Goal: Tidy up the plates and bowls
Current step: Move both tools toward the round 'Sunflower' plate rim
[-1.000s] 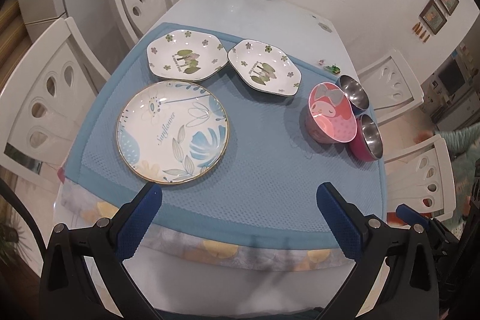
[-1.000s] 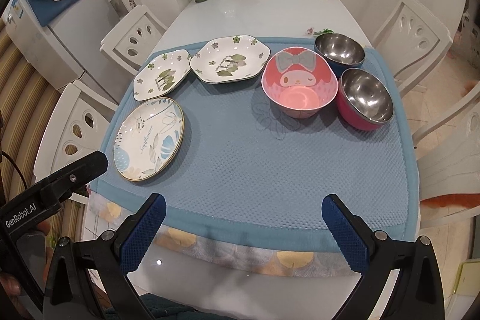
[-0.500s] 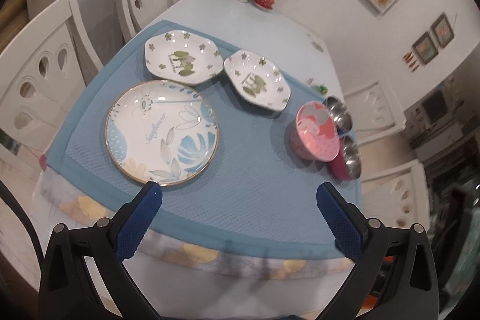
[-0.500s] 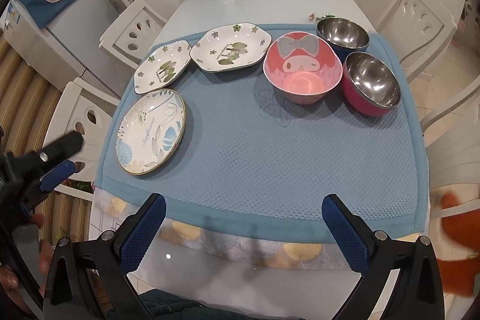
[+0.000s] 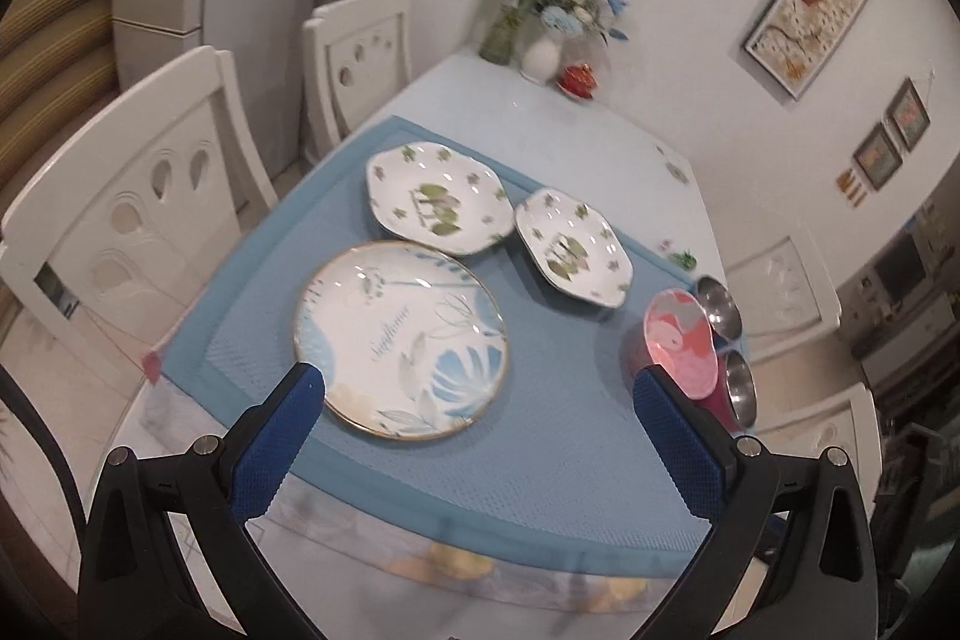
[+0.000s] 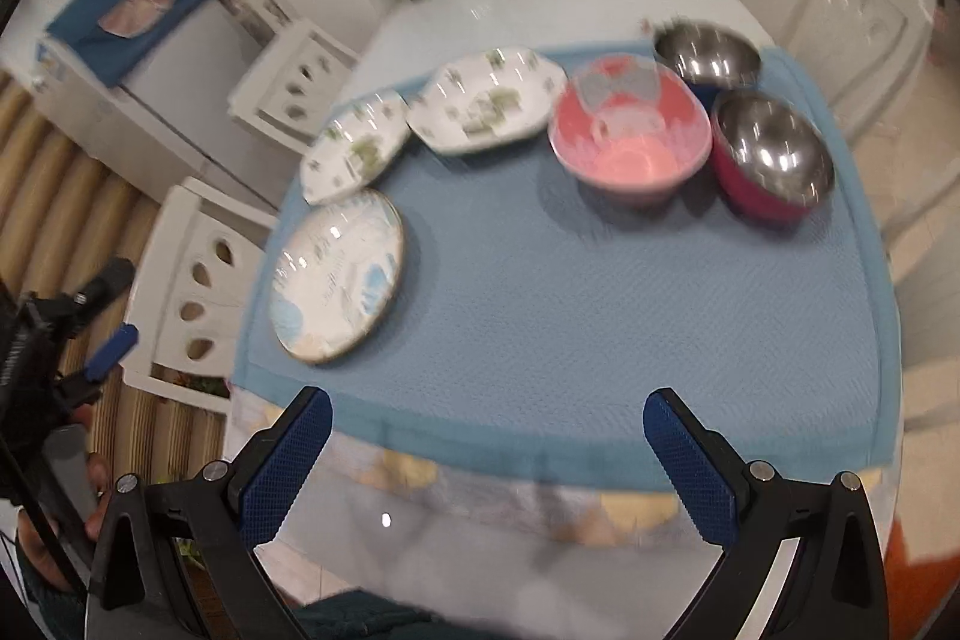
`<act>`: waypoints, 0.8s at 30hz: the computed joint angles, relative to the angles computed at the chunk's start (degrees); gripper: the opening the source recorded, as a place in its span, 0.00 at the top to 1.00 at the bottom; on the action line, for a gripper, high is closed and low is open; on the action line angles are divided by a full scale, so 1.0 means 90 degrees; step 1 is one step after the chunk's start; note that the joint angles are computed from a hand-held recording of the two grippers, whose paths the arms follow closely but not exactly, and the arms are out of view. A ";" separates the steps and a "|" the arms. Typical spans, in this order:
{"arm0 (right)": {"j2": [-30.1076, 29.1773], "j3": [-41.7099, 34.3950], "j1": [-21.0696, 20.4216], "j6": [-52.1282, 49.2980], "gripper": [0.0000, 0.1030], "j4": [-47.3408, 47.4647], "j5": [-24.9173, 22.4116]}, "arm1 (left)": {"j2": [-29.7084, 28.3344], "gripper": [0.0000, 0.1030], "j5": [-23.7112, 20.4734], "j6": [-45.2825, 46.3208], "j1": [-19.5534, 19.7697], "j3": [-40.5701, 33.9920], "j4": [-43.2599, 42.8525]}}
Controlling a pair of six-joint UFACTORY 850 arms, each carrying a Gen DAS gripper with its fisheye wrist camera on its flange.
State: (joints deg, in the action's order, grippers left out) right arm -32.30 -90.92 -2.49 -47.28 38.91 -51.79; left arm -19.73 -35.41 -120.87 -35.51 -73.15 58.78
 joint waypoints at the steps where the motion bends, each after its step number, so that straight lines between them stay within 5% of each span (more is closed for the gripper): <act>1: 0.0111 0.0133 -0.0015 -0.0376 0.00 0.0253 0.0206 | 0.0063 0.00 -0.0063 -0.0185 -0.0014 0.0097 0.0215; 4: 0.0474 0.0616 -0.0057 -0.1990 0.00 0.1319 0.0825 | 0.0240 0.00 -0.0405 -0.0627 -0.0133 0.0385 0.1118; 7: 0.0790 0.1034 -0.0110 -0.3989 0.00 0.2626 0.0885 | 0.0303 0.00 -0.0940 -0.0585 -0.0329 0.0521 0.1814; 11: 0.1200 0.1697 -0.0017 -0.6387 0.00 0.3844 0.1409 | -0.0219 0.00 -0.2598 0.0782 -0.0653 -0.0043 0.1247; 13: 0.1366 0.1963 0.0052 -0.6982 0.00 0.4190 0.1695 | -0.0416 0.00 -0.3028 0.1109 -0.0734 -0.0228 0.1042; 16: 0.1395 0.2071 0.0076 -0.6880 0.00 0.4200 0.1767 | -0.0409 0.00 -0.2912 0.0859 -0.0682 -0.0166 0.0724; 18: 0.1030 0.1648 -0.0054 -0.5855 0.00 0.3484 0.0644 | -0.0245 0.00 -0.2401 0.0273 -0.0549 0.0132 0.0704; 21: 0.0243 0.0847 -0.0142 -0.4579 0.00 0.3030 -0.1149 | 0.0203 0.00 -0.0932 -0.0688 -0.0177 0.0899 0.0936; 22: 0.0083 0.0709 -0.0107 -0.4364 0.00 0.3008 -0.1343 | 0.0267 0.00 -0.0669 -0.0776 -0.0119 0.1030 0.0970; 24: 0.0068 0.0728 0.0041 -0.4243 0.00 0.2979 -0.0934 | 0.0382 0.00 -0.0387 -0.0492 0.0038 0.1248 0.0984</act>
State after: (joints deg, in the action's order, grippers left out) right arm -31.69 -84.37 -2.12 -85.46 65.72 -60.20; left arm -16.30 -38.89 -125.29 -35.17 -61.92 67.63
